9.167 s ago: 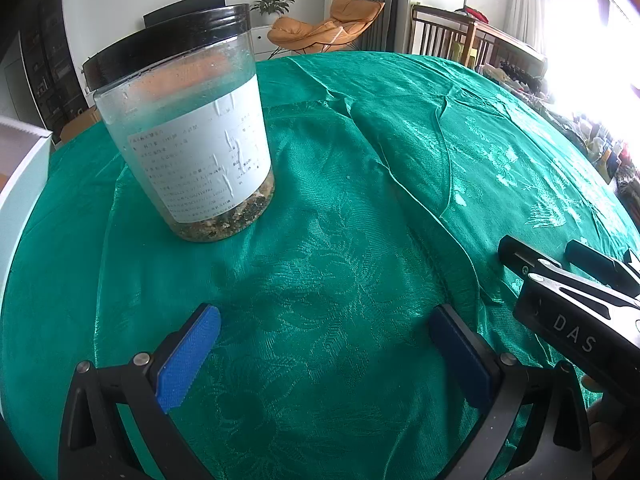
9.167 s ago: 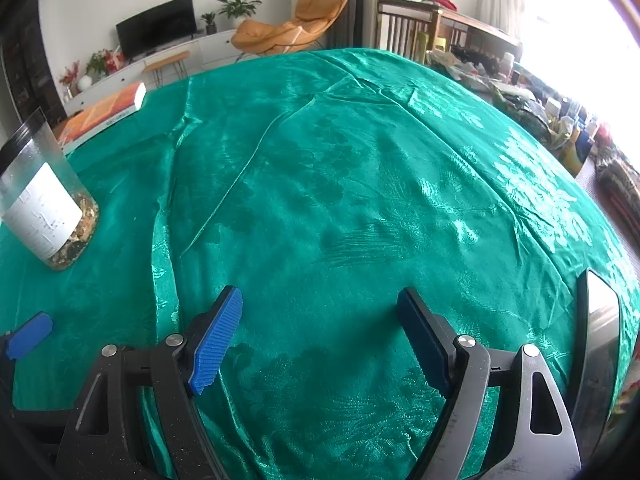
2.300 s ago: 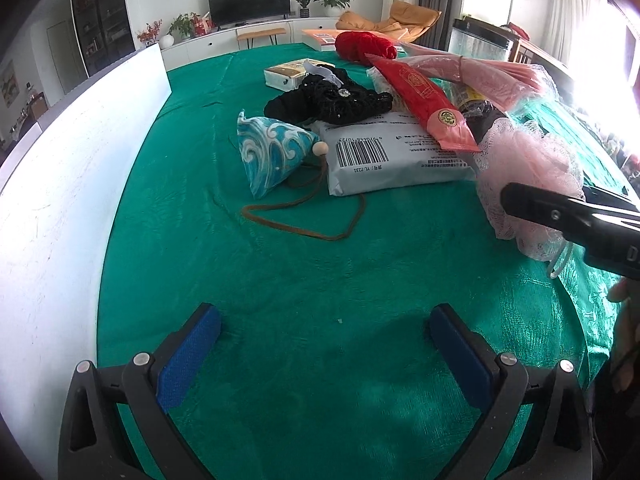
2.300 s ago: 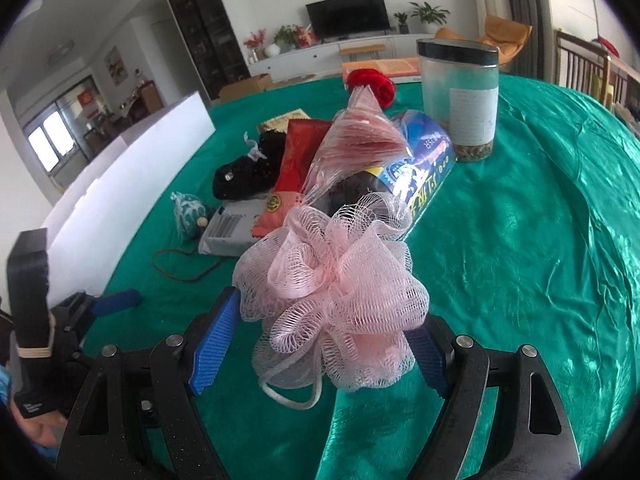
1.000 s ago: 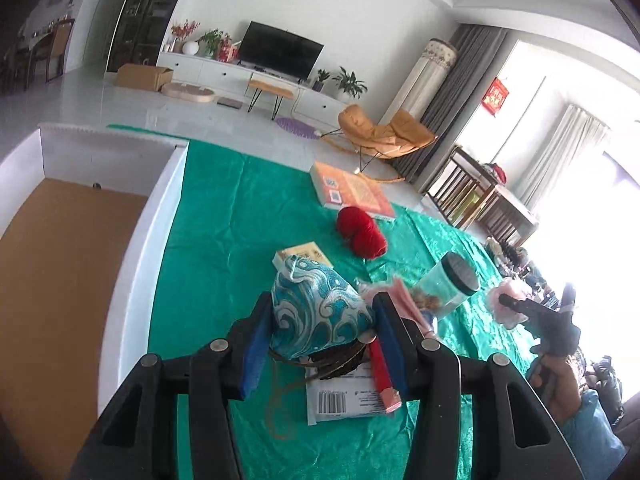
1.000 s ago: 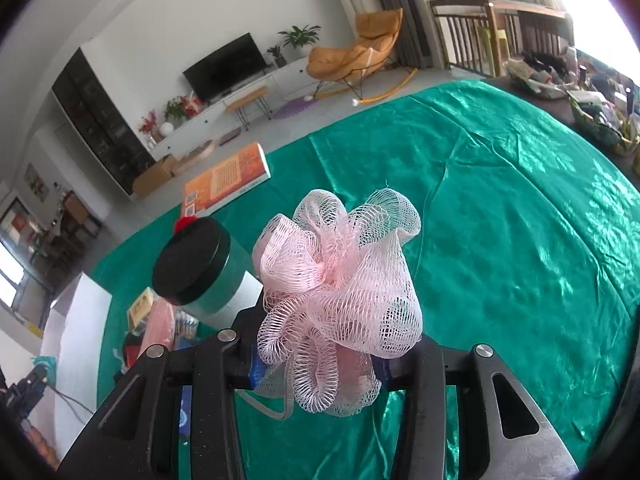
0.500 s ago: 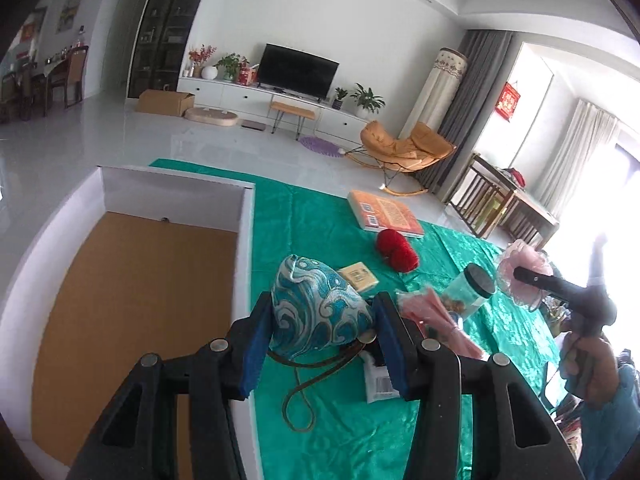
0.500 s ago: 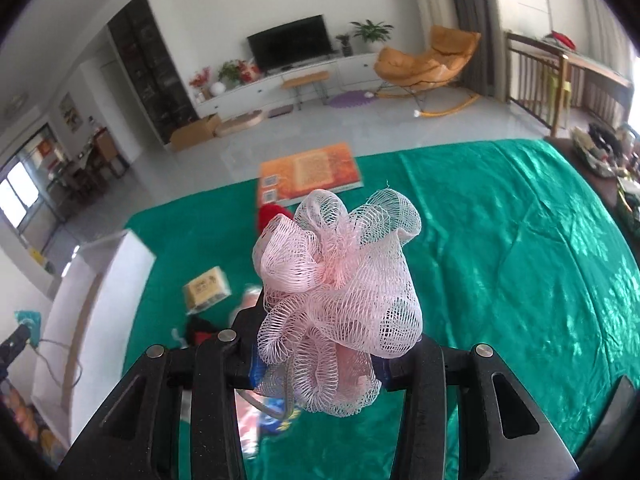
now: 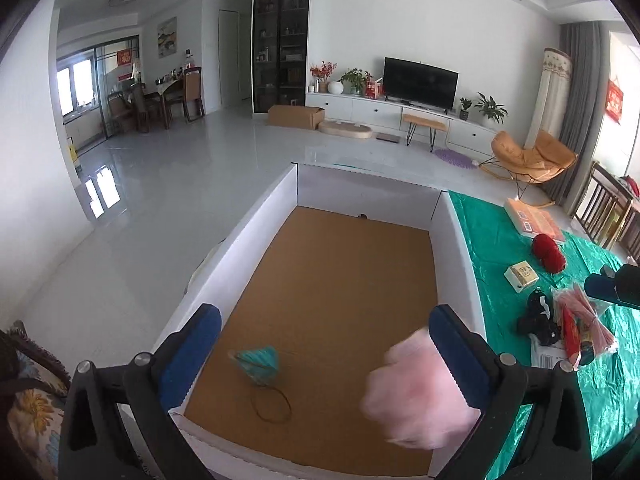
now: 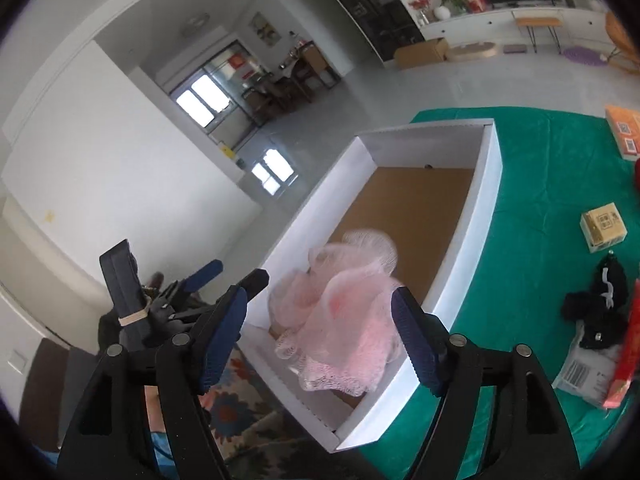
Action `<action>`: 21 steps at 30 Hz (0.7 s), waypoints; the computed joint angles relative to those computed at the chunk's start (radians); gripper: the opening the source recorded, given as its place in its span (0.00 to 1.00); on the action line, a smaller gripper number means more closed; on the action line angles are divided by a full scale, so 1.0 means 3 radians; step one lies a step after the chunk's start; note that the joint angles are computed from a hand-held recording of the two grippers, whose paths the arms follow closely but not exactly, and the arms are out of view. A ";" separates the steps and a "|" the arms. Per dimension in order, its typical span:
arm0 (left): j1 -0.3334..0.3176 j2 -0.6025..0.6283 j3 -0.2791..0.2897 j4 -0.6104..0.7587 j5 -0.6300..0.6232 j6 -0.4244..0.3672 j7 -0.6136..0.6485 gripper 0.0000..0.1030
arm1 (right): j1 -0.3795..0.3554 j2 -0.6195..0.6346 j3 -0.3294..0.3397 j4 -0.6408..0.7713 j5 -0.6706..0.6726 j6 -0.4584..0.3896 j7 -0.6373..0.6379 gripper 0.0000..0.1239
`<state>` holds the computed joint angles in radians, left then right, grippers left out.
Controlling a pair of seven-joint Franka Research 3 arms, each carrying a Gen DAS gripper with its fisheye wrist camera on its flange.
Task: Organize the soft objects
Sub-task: 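Carry the loofah over the white box and open the right tool, then withdraw the open right tool from the white box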
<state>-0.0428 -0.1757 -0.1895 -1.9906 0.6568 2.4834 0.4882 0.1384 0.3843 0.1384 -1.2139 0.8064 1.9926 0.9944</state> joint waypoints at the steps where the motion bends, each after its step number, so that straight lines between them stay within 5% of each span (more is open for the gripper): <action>1: -0.0006 0.0011 -0.0004 -0.0021 0.0007 0.0057 -0.0019 1.00 | 0.0002 -0.0097 -0.0031 -0.0154 -0.0039 0.0150 -0.0091 0.63; 7: -0.0255 0.0406 -0.0120 0.0301 -0.0143 0.0357 0.0182 1.00 | 0.0008 -0.0662 -0.0331 -0.1280 -0.0483 0.1483 -0.0229 0.63; 13: -0.0729 0.1186 -0.0276 0.1034 -0.0627 0.0567 0.0997 1.00 | -0.0151 -0.0804 -0.0707 -0.2122 -0.1327 0.2692 0.0556 0.63; 16: -0.0981 0.1697 -0.0245 0.1499 -0.0665 0.0358 0.1184 1.00 | -0.0203 -0.0719 -0.0962 -0.2291 -0.2021 0.2892 0.1330 0.63; 21: -0.1255 0.2334 -0.0020 0.2085 -0.0644 0.0022 0.1271 1.00 | -0.0329 -0.0652 -0.1055 -0.2480 -0.2536 0.2970 0.1784 0.63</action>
<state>-0.4193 0.5245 -0.1953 -1.3653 0.4637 2.4900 0.8696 0.0397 0.1886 -0.1782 -1.9580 0.0456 2.8836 1.5297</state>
